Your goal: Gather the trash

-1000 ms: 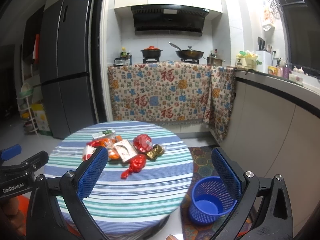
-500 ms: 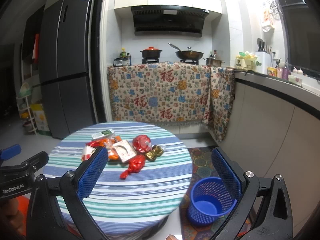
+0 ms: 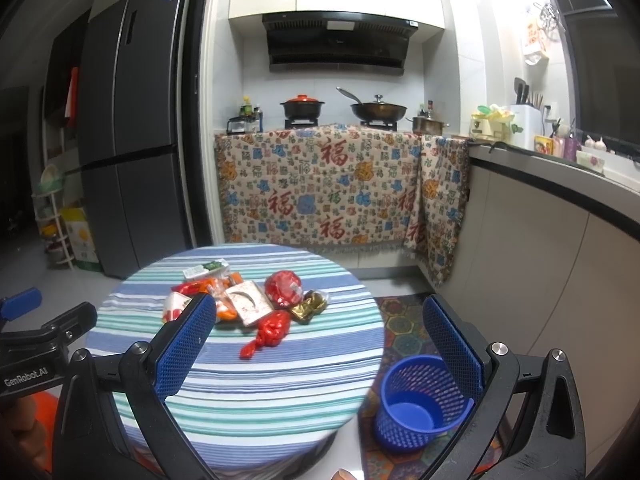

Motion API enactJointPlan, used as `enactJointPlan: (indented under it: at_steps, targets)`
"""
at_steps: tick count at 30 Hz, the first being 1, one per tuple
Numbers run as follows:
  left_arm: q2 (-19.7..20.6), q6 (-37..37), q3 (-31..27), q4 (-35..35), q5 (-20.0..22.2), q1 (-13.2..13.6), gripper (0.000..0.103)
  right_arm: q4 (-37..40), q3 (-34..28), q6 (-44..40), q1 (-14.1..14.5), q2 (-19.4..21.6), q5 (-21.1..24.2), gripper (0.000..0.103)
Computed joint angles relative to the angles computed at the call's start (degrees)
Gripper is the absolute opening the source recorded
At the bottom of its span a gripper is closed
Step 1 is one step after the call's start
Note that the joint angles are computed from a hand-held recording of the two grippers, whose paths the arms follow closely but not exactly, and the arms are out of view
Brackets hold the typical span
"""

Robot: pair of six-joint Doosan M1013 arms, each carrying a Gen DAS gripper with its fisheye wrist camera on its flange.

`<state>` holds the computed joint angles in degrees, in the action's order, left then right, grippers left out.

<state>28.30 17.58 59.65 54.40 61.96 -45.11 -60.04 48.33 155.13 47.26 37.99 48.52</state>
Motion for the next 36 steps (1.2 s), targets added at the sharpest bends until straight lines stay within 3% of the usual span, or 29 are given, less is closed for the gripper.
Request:
enactJointPlan:
  at_steps: [36]
  targets:
    - [0.15,0.2,-0.28,-0.17,0.18,-0.08,0.103,-0.67,0.52,0.53,0.1,-0.29,0.24,0.103]
